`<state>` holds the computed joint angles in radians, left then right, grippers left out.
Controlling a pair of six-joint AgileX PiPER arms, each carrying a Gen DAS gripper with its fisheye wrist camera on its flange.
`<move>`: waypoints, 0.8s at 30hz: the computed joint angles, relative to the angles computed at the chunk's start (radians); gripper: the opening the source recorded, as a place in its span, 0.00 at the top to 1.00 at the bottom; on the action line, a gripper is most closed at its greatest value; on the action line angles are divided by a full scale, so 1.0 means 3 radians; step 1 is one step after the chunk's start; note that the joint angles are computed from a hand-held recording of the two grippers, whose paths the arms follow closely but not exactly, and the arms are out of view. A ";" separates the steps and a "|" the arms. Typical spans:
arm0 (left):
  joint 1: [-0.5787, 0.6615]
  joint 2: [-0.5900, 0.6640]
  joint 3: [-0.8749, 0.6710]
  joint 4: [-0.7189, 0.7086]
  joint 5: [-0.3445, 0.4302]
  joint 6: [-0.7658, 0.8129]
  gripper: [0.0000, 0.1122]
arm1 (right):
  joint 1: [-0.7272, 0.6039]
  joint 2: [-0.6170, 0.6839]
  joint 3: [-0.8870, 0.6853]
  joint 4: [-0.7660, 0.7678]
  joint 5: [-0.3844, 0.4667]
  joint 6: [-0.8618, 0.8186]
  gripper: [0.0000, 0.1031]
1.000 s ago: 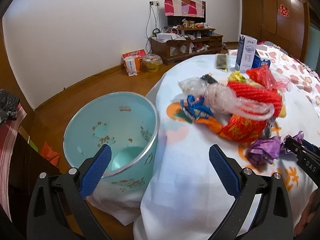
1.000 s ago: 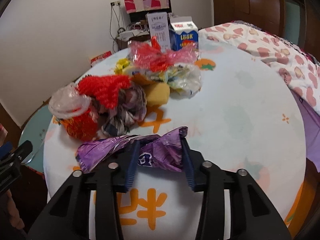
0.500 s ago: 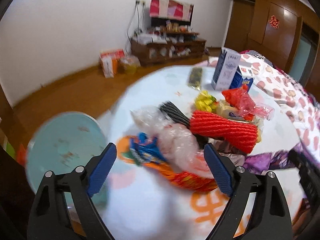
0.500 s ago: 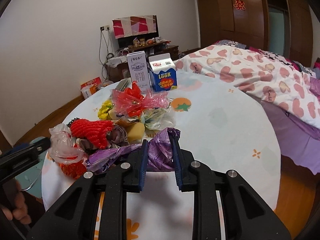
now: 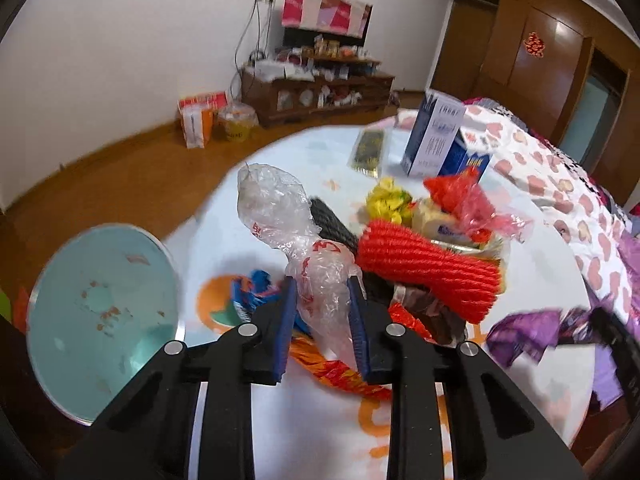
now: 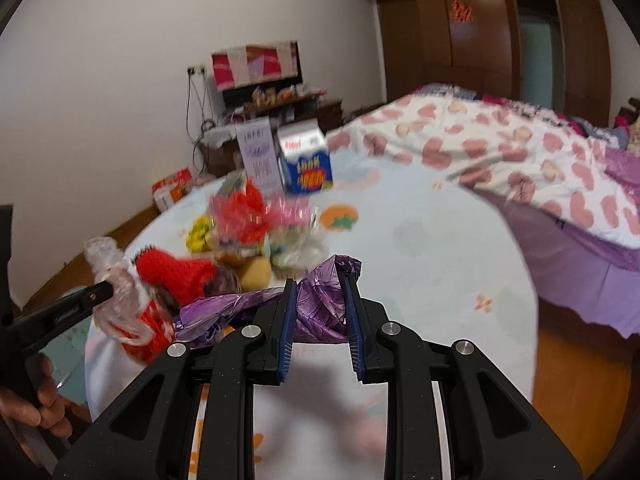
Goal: Collect trash
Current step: 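Carry both items over the blue bin and open both tools to drop them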
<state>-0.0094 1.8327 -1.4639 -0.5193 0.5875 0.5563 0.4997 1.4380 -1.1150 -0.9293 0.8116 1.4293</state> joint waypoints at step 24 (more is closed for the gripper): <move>0.1364 -0.0432 0.0095 -0.0010 -0.0021 0.0626 0.76 | 0.0658 0.1428 -0.2005 0.0455 -0.0138 -0.0996 0.77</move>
